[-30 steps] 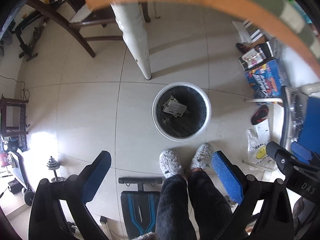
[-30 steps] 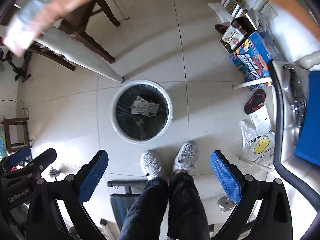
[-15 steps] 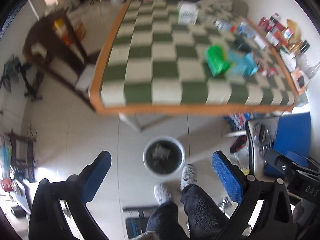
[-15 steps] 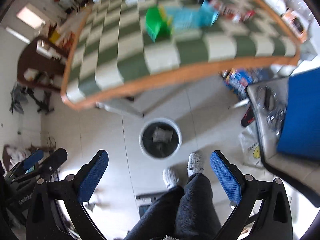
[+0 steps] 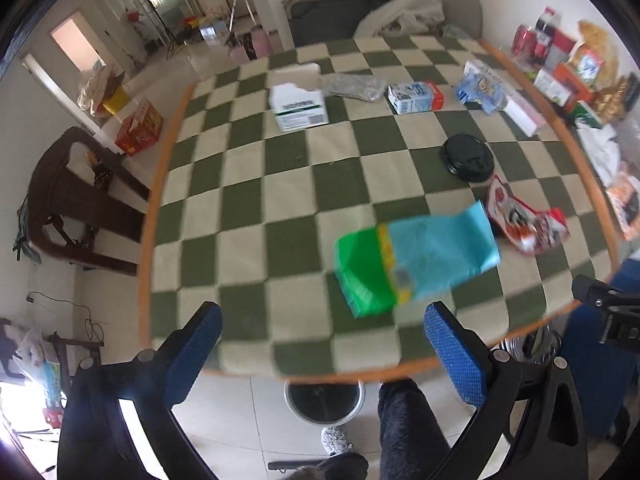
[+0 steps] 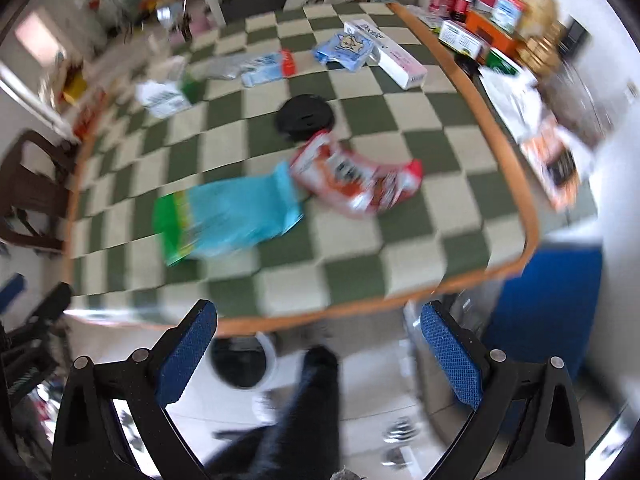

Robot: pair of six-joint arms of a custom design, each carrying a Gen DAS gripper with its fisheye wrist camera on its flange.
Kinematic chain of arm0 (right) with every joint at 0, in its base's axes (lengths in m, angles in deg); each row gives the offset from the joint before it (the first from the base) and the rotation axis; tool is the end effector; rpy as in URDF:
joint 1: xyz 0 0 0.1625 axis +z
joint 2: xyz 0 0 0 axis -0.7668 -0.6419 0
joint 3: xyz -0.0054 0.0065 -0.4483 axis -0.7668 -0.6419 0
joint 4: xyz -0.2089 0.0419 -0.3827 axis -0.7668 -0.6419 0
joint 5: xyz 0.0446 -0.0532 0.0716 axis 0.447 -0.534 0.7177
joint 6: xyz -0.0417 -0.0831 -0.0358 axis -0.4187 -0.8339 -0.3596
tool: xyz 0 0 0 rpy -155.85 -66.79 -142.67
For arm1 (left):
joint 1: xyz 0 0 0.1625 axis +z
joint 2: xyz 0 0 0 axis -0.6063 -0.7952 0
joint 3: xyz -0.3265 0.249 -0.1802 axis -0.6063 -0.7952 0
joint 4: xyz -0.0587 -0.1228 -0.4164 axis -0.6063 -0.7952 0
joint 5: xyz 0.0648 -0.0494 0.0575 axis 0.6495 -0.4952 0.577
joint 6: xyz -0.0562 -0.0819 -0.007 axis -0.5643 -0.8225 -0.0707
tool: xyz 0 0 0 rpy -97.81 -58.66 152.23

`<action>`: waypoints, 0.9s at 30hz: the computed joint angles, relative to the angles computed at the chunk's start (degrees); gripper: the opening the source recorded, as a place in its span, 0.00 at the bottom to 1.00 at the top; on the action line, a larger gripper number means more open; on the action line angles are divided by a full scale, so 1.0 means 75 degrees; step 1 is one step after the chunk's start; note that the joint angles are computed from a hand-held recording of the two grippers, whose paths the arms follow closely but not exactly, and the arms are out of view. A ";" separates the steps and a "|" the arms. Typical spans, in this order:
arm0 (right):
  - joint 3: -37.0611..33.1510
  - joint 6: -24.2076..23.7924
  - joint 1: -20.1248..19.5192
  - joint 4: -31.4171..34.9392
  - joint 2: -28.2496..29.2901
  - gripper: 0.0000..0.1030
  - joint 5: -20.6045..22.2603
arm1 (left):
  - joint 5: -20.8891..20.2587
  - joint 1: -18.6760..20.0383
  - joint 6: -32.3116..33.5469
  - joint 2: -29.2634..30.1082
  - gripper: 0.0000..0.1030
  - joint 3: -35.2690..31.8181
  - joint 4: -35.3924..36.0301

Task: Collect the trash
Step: 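Grasp the red-white snack packet with the right tool while the left tool grasps the black lid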

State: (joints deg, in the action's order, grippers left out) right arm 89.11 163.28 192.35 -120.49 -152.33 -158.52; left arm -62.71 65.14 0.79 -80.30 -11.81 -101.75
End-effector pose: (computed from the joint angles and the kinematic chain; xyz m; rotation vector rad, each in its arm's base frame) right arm 0.5492 -0.3329 0.4138 -1.0788 -2.0378 0.7371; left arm -0.5553 -0.5036 0.4097 1.3309 2.0897 0.0048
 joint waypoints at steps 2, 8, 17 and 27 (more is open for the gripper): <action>0.0569 -0.1052 -0.0508 -0.0224 -0.0557 1.00 0.0181 | 0.0197 -0.0078 -0.0135 0.0433 1.00 0.0007 -0.0031; 0.1947 -0.4838 -0.2242 -0.0850 -0.1668 1.00 0.0840 | 0.0409 -0.0141 -0.0504 0.1406 1.00 -0.0246 0.0077; 0.3283 -0.6710 -0.3196 -0.2605 -0.2474 0.67 0.1112 | 0.0390 -0.0076 -0.0784 0.2225 1.00 -0.0881 0.0689; 0.4537 -0.1788 -0.2877 -0.3049 -0.4427 0.47 0.0293 | -0.0659 -0.0224 -0.0068 0.3377 1.00 -0.2024 0.1031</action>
